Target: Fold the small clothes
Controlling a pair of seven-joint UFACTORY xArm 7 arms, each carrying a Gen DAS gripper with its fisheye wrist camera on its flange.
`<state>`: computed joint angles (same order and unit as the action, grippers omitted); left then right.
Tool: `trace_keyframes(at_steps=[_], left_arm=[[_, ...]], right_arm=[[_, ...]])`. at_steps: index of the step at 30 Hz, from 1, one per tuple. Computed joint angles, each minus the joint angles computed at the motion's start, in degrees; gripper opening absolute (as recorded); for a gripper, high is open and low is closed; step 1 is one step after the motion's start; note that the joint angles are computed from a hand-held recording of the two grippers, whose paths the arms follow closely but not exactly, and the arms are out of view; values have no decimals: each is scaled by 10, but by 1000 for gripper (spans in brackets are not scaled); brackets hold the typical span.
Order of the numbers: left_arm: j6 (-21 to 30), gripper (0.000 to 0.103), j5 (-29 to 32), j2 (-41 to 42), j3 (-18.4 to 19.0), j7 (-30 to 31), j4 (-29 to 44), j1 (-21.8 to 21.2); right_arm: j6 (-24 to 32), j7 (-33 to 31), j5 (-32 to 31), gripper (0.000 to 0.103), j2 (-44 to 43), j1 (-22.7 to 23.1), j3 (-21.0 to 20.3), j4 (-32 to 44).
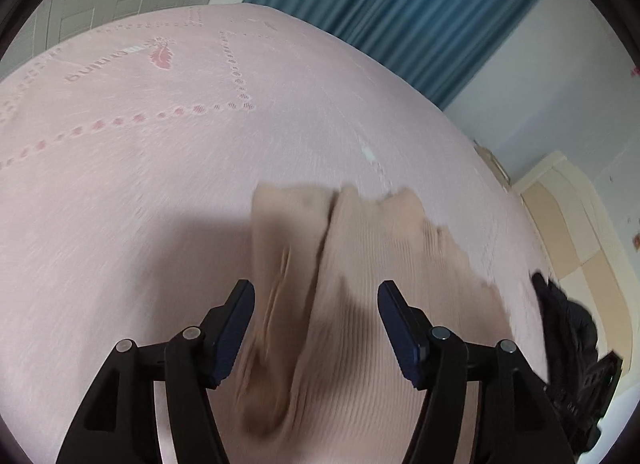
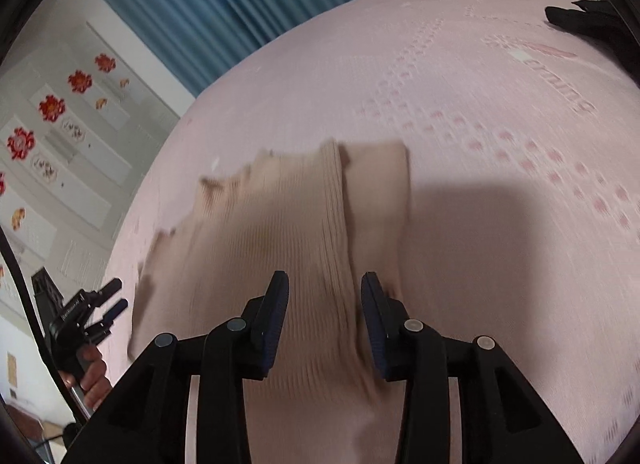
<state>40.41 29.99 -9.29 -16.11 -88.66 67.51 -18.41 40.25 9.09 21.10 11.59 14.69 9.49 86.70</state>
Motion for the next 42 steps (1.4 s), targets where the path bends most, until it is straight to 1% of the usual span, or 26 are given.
trace_keyframes(at_steps=[2, 6, 9, 10, 11, 12, 13, 14, 16, 17, 19, 21, 23, 24, 26, 27, 28, 29, 30, 31, 32, 33, 35, 37, 38, 42], left_arm=[[14, 64, -14, -26, -13, 0, -21, -14], [16, 65, -48, -58, -34, 2, -59, -32], [-13, 65, -69, -74, -44, -11, -98, -39], [-28, 65, -80, -76, -44, -16, -109, -39], [-53, 65, -90, -79, -42, -24, -126, -38], [-74, 65, -81, -86, -49, -44, -140, -28], [-94, 67, -67, -92, -55, -60, -151, -17], [-116, 67, -71, -94, -51, -57, -160, -14], [-160, 69, -80, -96, -46, -56, -179, -5], [-185, 69, -81, -95, -46, -61, -188, 5], [-211, 69, -73, -92, -56, -74, -195, 27], [-217, 69, -60, -79, -66, -80, -186, 47], [-209, 69, -34, -57, -80, -98, -163, 66], [-208, 68, -27, -49, -76, -101, -157, 68], [-196, 66, -28, -37, -64, -92, -144, 57], [-167, 49, -33, -30, -58, -75, -130, 48], [-157, 20, -41, -26, -57, -60, -127, 48], [-171, 14, -56, -23, -31, -48, -133, 26], [-206, 11, -60, -28, -27, -60, -150, 28], [-229, 10, -56, -34, -28, -79, -161, 33], [-248, 10, -58, -42, -28, -90, -175, 36], [-250, 10, -55, -46, -34, -96, -177, 41], [-232, 10, -58, -60, -44, -94, -180, 41], [-198, 10, -58, -70, -58, -91, -174, 37], [-180, 10, -59, -75, -65, -90, -171, 32], [-136, 10, -71, -98, -83, -103, -170, 13]], right_arm=[[11, -8, 4, 40, -38, -2, 0, -41], [15, -7, -7, 45, -109, 7, -5, -125], [18, -24, 20, 45, -137, 15, -8, -169], [19, -25, 25, 45, -139, 17, -10, -176], [17, -27, 31, 45, -139, 19, -10, -183], [13, -35, 43, 45, -137, 21, -11, -188], [6, -36, 43, 45, -134, 23, -11, -191], [-9, -32, 40, 46, -132, 25, -10, -195], [-23, -37, 62, 52, -129, 27, -11, -195], [-29, -44, 82, 53, -122, 26, -12, -191], [-40, -28, 90, 53, -108, 26, -11, -183], [-56, -14, 97, 53, -96, 25, -9, -175], [-65, 8, 95, 53, -78, 23, -8, -160], [-71, 15, 97, 53, -70, 22, -6, -154], [-76, 43, 83, 50, -51, 21, -5, -137], [-76, 70, 56, 37, -44, 24, -7, -128], [-71, 93, 26, 17, -35, 27, -9, -117], [-63, 91, 19, 13, -27, 28, -10, -106], [-58, 74, 37, 11, -21, 17, 0, -101], [-63, 66, 47, 10, -23, 14, 3, -104], [-68, 56, 59, 9, -27, 10, 6, -110], [-71, 45, 71, 9, -35, 7, 8, -117], [-75, 28, 93, 9, -53, 3, 9, -135], [-75, 10, 124, 8, -75, 1, 7, -157], [-72, 7, 124, 8, -81, 1, 5, -162], [-55, -2, 125, 8, -133, 8, -6, -204]])
